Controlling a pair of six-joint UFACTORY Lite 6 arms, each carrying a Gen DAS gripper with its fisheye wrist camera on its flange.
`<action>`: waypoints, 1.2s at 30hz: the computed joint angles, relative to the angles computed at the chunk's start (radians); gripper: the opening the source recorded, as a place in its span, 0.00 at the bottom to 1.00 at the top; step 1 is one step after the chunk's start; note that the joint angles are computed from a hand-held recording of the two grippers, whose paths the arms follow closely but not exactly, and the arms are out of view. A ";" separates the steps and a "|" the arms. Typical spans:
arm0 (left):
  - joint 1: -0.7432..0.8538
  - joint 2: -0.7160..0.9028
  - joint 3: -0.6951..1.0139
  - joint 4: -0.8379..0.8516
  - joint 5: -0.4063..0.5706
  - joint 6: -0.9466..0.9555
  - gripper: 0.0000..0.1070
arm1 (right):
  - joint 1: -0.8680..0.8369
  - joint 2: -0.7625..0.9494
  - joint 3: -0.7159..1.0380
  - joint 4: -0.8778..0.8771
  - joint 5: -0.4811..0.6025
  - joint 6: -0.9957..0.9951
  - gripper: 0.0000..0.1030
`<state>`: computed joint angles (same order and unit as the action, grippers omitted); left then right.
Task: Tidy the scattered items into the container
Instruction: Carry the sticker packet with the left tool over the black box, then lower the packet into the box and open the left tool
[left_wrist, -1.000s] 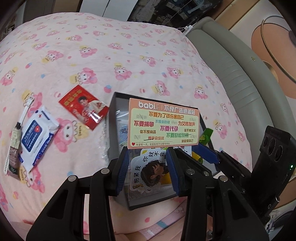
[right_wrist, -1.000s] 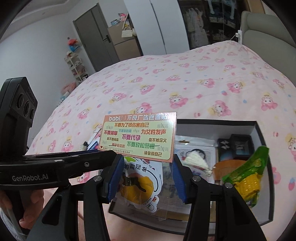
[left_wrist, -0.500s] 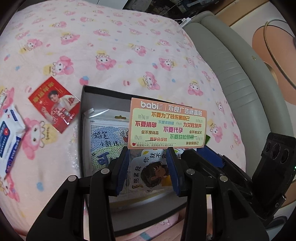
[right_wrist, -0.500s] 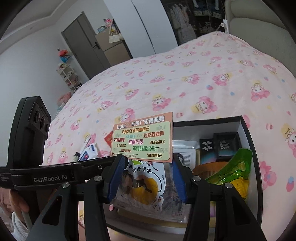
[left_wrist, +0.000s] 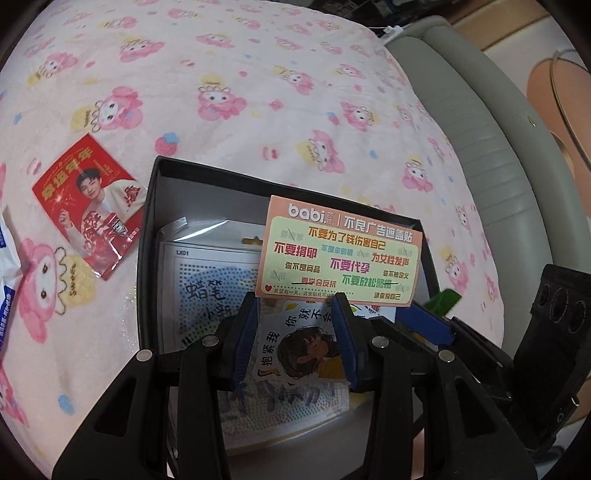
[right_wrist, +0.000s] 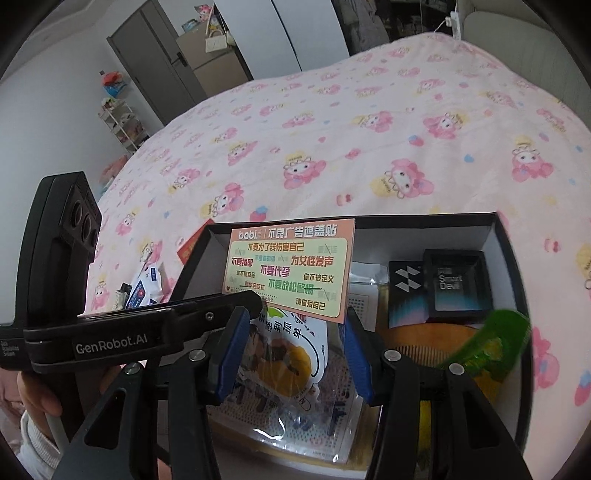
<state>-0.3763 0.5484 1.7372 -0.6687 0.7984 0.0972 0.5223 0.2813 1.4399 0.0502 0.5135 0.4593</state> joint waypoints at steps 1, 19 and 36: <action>0.001 0.006 0.007 -0.001 0.002 0.002 0.37 | -0.001 0.016 0.015 -0.011 0.010 0.007 0.46; -0.112 0.299 0.461 0.410 0.186 -0.344 0.37 | -0.049 0.141 0.079 0.073 0.073 -0.060 0.46; -0.067 0.028 0.147 0.344 0.128 -0.269 0.38 | -0.046 0.104 0.042 0.138 0.094 -0.054 0.46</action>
<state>-0.4434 0.5766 1.8846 -0.3250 0.9261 -0.1718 0.4764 0.3848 1.4821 0.1886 0.6076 0.4050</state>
